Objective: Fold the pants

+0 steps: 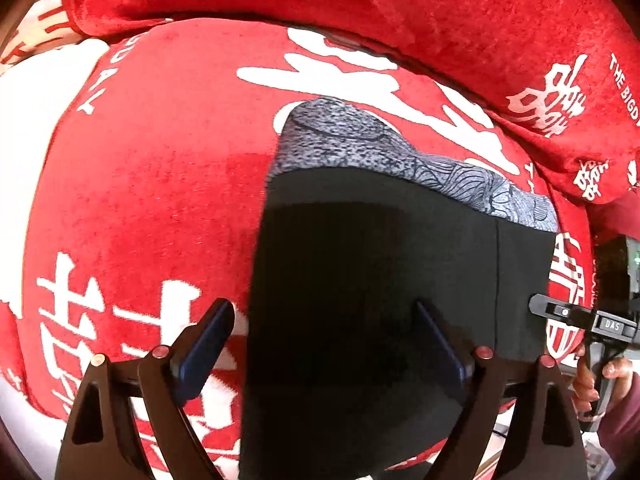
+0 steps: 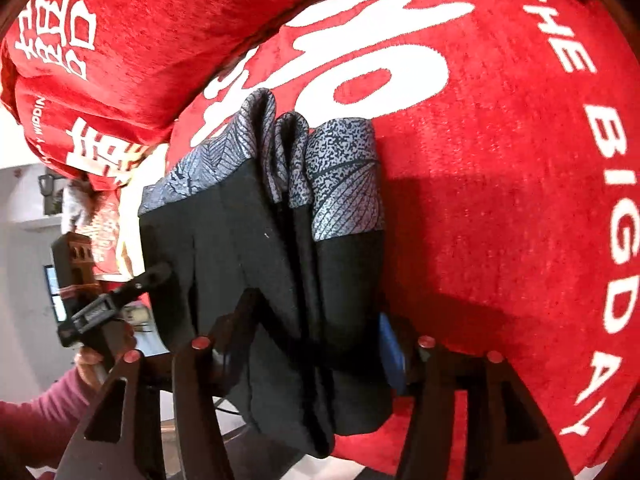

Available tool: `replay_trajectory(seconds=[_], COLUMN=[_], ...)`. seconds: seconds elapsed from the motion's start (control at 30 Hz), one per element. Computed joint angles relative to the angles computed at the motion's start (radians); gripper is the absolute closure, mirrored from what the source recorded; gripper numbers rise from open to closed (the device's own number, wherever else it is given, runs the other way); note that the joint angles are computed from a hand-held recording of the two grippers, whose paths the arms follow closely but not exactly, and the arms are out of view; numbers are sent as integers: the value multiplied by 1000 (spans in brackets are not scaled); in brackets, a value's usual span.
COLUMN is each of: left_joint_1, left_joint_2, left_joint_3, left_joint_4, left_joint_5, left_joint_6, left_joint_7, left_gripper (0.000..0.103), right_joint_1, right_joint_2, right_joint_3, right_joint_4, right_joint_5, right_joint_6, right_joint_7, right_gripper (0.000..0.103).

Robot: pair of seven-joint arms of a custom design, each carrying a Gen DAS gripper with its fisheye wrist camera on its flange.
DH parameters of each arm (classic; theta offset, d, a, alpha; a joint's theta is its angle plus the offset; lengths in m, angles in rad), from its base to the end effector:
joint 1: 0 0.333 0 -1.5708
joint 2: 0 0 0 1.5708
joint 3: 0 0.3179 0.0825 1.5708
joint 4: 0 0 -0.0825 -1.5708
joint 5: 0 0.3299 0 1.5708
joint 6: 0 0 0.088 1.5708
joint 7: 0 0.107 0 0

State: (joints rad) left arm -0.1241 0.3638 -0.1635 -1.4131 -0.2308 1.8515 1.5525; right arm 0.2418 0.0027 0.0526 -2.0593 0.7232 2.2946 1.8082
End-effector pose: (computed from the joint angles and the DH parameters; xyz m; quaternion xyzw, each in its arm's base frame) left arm 0.5995 -0.1779 0.5194 0.6259 -0.7662 0.1145 0.0900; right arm 0.4992 0.1665 0.4888 -0.5367 0.7847 0.1983 0.2384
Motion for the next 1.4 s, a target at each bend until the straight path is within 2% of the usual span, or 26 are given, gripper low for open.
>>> replay_trajectory(seconds=[0.23, 0.3, 0.4, 0.57, 0.63, 0.7, 0.73, 0.77, 0.87, 1.03, 1.17, 1.27, 1.3, 1.4], left_joint_1=[-62, -68, -89, -126, -144, -157, -164, -176, -191, -218, -228, -225, -221, -205], left_joint_2=[-43, -59, -75, -82, -92, -107, -110, -111, -120, -96, -91, -110, -133, -175], left_joint_3=[18, 17, 14, 2, -1, -7, -10, -13, -19, -26, -23, -21, -20, -21], left_joint_4=[19, 24, 38, 91, 113, 128, 141, 161, 188, 287, 331, 319, 292, 249], left_joint_5=[183, 202, 253, 304, 326, 331, 337, 349, 355, 378, 396, 408, 413, 412], left_joint_6=[-34, -53, -98, -205, -235, -247, -258, -279, -307, -405, -453, -456, -435, -407], left_joint_7=[-57, -75, -105, -163, -194, -228, -244, -266, -306, -308, -271, -235, -222, -209], left_gripper=[12, 12, 12, 12, 12, 12, 11, 0, 0, 0, 0, 0, 0, 0], right_joint_1=[4, 5, 8, 18, 26, 34, 37, 41, 50, 61, 79, 99, 106, 132], right_joint_2=[-52, -67, -88, -95, -88, -74, -73, -66, -54, -48, -49, -42, -37, 0], right_joint_3=[-4, -6, -9, -5, 2, 6, 7, 10, 18, 26, 45, 61, 66, 81], right_joint_4=[29, 45, 68, 150, 197, 244, 255, 280, 334, 391, 429, 468, 482, 560], right_joint_5=[-217, -254, -291, -390, -434, -452, -453, -462, -486, -494, -548, -603, -618, -669], right_joint_6=[-88, -126, -181, -293, -342, -388, -401, -422, -460, -511, -538, -561, -571, -642], right_joint_7=[224, 264, 312, 349, 350, 330, 313, 292, 255, 279, 381, 473, 498, 556], right_gripper=[39, 32, 25, 19, 14, 0, 0, 0, 0, 0, 0, 0, 0, 0])
